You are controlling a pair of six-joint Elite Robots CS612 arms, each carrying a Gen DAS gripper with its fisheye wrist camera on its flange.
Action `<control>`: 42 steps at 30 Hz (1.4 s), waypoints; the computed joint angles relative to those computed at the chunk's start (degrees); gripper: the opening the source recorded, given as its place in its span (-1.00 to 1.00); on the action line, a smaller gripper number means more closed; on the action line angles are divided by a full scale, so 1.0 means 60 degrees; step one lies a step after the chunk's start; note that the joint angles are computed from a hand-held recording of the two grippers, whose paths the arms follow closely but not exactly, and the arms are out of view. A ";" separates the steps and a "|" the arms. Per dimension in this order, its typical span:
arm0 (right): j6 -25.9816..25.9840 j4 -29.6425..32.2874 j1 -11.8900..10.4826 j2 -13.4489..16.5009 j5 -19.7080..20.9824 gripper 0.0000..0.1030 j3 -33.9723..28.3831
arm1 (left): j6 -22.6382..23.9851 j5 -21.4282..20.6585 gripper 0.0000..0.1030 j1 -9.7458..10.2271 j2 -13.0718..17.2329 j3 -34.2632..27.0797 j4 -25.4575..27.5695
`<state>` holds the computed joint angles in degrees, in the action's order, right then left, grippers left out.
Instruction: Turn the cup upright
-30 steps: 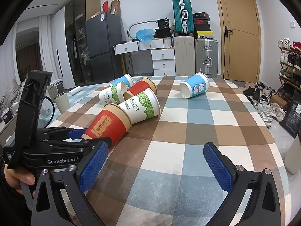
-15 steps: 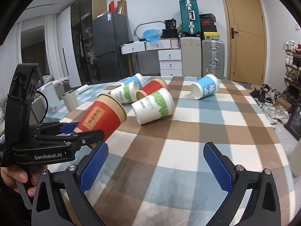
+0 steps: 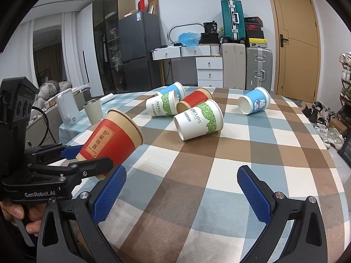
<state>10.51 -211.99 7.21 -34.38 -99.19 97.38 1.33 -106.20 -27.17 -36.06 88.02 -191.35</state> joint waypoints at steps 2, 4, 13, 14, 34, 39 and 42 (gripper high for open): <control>-0.0046 -0.0040 0.0007 0.0001 0.0042 1.00 0.0010 | 0.0014 -0.0014 0.08 0.0004 -0.0031 0.0094 -0.0004; -0.0045 -0.0056 0.0012 0.0004 0.0036 1.00 0.0011 | 0.0021 -0.0012 0.08 -0.0003 -0.0054 0.0181 -0.0059; 0.0050 -0.0016 0.0028 -0.0022 0.0030 1.00 0.0056 | -0.0167 -0.0123 0.08 -0.0005 -0.0109 0.0469 -0.0249; 0.0023 0.0017 0.0042 -0.0028 0.0008 1.00 0.0057 | -0.0185 -0.0122 0.08 -0.0006 -0.0108 0.0485 -0.0251; 0.0285 0.0170 -0.0045 -0.0076 0.0031 1.00 0.0141 | -0.0396 -0.0106 0.24 -0.0019 0.0016 0.0324 0.0000; 0.0516 0.0067 -0.0074 -0.0113 -0.0032 1.00 0.0212 | -0.0491 -0.0163 0.53 0.0049 0.0038 0.0286 -0.0137; 0.0786 0.0173 -0.0097 -0.0160 0.0029 1.00 0.0269 | -0.0461 -0.0100 0.60 0.0112 0.0050 0.0286 -0.0465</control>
